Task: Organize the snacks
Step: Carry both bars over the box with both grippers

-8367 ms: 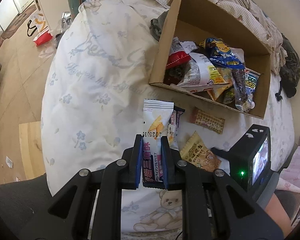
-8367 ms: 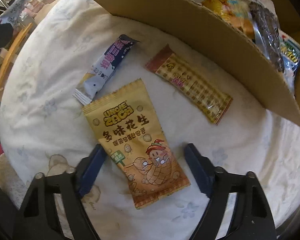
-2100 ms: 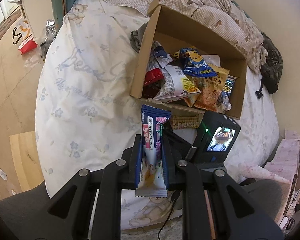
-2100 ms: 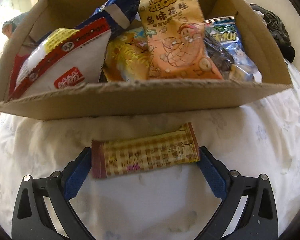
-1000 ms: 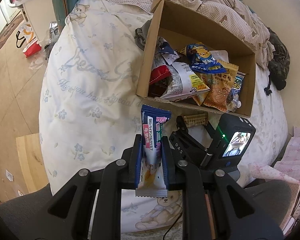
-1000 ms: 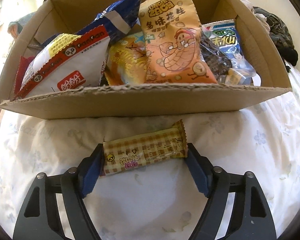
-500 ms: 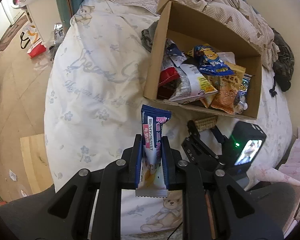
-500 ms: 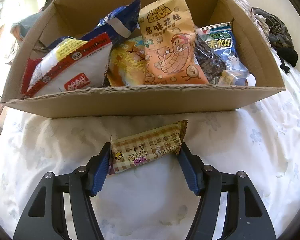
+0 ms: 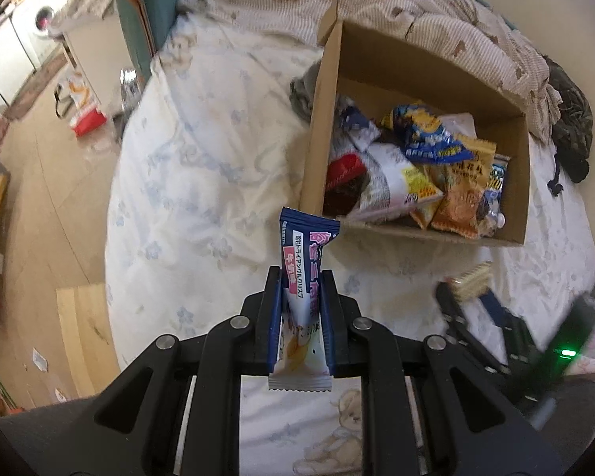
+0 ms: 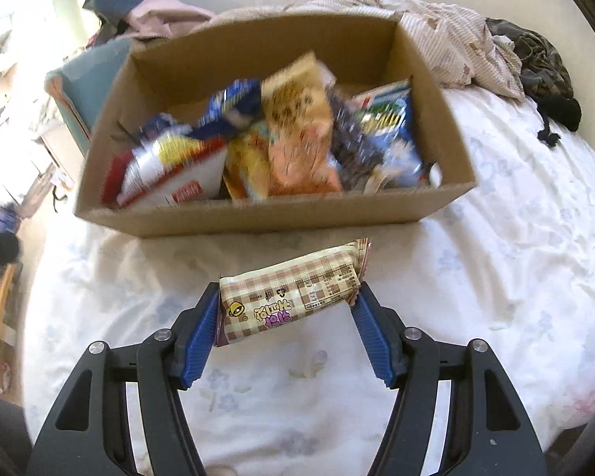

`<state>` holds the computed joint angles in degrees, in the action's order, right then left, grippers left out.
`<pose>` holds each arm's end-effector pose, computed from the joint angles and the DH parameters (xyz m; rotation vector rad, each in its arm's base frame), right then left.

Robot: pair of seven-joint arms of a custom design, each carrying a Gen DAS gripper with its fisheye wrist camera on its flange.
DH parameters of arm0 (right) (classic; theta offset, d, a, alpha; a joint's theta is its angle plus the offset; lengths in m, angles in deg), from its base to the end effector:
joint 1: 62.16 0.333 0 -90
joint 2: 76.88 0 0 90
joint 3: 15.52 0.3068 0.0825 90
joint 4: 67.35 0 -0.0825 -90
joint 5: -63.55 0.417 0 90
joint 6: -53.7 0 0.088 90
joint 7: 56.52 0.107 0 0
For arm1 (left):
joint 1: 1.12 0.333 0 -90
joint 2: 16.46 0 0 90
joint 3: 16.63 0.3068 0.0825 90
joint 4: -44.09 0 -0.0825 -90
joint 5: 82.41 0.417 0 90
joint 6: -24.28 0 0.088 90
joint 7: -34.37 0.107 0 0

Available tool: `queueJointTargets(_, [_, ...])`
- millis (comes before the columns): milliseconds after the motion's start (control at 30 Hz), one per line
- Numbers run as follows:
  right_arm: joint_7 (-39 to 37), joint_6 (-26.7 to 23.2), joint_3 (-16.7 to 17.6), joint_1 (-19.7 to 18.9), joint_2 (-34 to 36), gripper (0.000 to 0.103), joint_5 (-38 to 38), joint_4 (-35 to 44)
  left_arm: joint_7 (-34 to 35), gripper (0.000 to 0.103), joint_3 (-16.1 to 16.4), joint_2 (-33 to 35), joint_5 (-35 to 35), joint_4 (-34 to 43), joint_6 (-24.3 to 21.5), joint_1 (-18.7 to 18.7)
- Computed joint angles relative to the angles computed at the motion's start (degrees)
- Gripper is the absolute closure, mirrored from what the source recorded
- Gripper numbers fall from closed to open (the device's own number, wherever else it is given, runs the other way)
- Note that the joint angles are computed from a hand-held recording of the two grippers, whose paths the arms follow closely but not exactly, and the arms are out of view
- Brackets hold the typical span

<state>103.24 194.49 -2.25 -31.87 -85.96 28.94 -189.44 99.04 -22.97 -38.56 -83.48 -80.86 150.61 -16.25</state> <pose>0.4151 0.4016 0.5056 -1.7303 1.8525 -0.5500 0.4721 -0.1926 0.5716 -2.1390 1.9847 -0.5469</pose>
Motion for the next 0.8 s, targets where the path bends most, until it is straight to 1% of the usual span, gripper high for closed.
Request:
queueJointTargets(67, [-1.03,0.98,-0.57,-0.26,-1.70,0.035,0.32,-0.06,-0.74,0.088,-0.83,-0.94,2.31,-0.71,2.08,0.45])
queueJointTargets(167, [-2.77,2.41,-0.92,-0.70,-3.16,0.035,1.00,0.80,-1.32,0.088,-0.96,-1.98,3.85,-1.51,4.32,0.35])
queueJointTargets(233, [-3.87,2.99,-0.87,-0.95,-3.87,0.035,1.37,1.29,-1.68,0.088,-0.73,-2.15,4.05,-1.48,5.55,0.10])
queueJointTargets(300, [-6.84,3.94,-1.62,-0.95,-4.02,0.035,3.37,2.02,-0.33,0.088,-0.22,-1.32,3.52,-0.34,6.39,-0.64])
queueJointTargets(367, [-10.17,4.60,-2.45,-1.12,-3.38,0.035,5.60,3.15,0.38,0.088,-0.49,0.03,4.31,1.49,7.39,-0.61])
queueJointTargets(400, [-10.50,4.82,-2.36,-1.41,-3.39,0.035,5.75,3.37,0.32,0.088,-0.77,1.09,4.85,2.85,7.63,-0.43])
queueJointTargets(500, [-13.03,6.05,-2.96,-1.99,-2.24,0.035,7.68,4.90,0.88,0.088,-1.09,4.44,4.66,6.68,7.38,-0.32])
queueJointTargets(667, [-18.06,7.24,-4.06,-2.91,0.77,0.035,11.23,8.04,1.42,0.088,-2.54,10.16,5.86,12.32,7.55,0.56])
queueJointTargets(800, [-25.05,9.15,-5.26,-3.25,4.72,0.035,18.09,11.05,1.06,0.088,-3.72,14.47,7.42,16.01,8.26,1.37])
